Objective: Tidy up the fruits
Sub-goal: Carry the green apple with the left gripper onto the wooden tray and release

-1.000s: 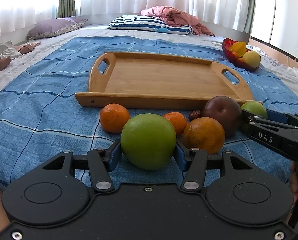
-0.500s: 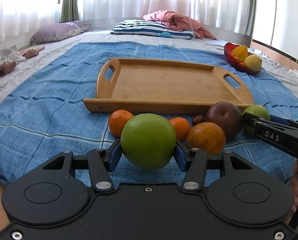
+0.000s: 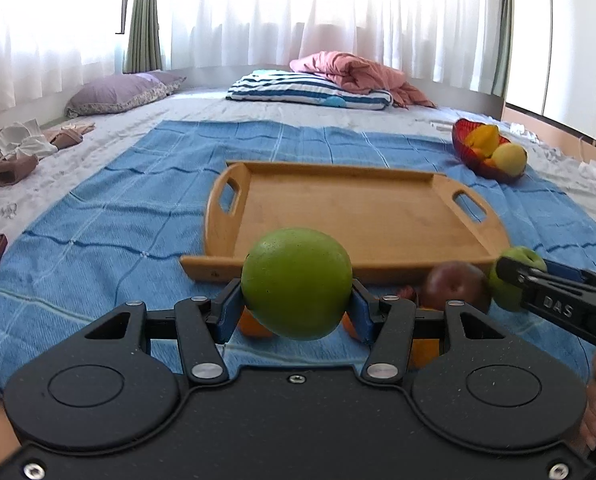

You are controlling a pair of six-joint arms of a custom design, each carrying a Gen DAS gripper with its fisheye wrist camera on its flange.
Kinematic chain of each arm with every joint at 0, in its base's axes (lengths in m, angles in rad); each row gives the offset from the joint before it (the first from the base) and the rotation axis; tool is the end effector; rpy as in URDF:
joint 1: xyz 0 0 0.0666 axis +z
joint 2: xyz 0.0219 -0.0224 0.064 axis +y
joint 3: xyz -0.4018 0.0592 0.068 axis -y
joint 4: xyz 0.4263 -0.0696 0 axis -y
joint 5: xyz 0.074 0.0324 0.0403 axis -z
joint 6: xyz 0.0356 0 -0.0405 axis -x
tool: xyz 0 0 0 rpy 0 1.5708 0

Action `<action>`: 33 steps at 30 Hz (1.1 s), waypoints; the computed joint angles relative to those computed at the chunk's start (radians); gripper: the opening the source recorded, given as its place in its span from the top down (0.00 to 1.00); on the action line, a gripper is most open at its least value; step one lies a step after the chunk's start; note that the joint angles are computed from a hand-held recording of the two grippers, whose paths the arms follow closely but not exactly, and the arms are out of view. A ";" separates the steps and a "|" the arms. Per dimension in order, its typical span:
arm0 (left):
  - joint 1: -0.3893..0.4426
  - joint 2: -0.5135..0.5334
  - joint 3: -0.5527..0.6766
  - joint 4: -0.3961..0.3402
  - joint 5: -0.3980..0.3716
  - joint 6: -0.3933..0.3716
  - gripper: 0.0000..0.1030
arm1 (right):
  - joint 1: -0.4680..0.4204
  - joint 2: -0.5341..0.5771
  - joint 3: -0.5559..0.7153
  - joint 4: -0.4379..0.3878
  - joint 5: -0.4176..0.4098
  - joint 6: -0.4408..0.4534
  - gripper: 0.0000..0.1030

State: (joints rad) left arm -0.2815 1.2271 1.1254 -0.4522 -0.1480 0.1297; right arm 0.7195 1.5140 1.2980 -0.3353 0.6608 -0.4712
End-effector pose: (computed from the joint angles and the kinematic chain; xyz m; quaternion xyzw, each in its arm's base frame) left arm 0.4504 -0.1252 0.4309 0.0302 0.8713 -0.0359 0.4884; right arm 0.4436 0.3591 0.3906 0.0548 0.8389 0.0244 0.5410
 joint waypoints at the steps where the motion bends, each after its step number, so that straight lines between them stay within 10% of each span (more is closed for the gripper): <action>1: 0.004 0.005 0.006 0.002 0.003 0.000 0.49 | 0.000 0.000 0.000 0.000 0.000 0.000 0.44; 33: 0.095 0.340 0.384 -0.194 0.143 0.043 0.49 | -0.149 0.168 0.263 -0.178 -0.241 -0.064 0.44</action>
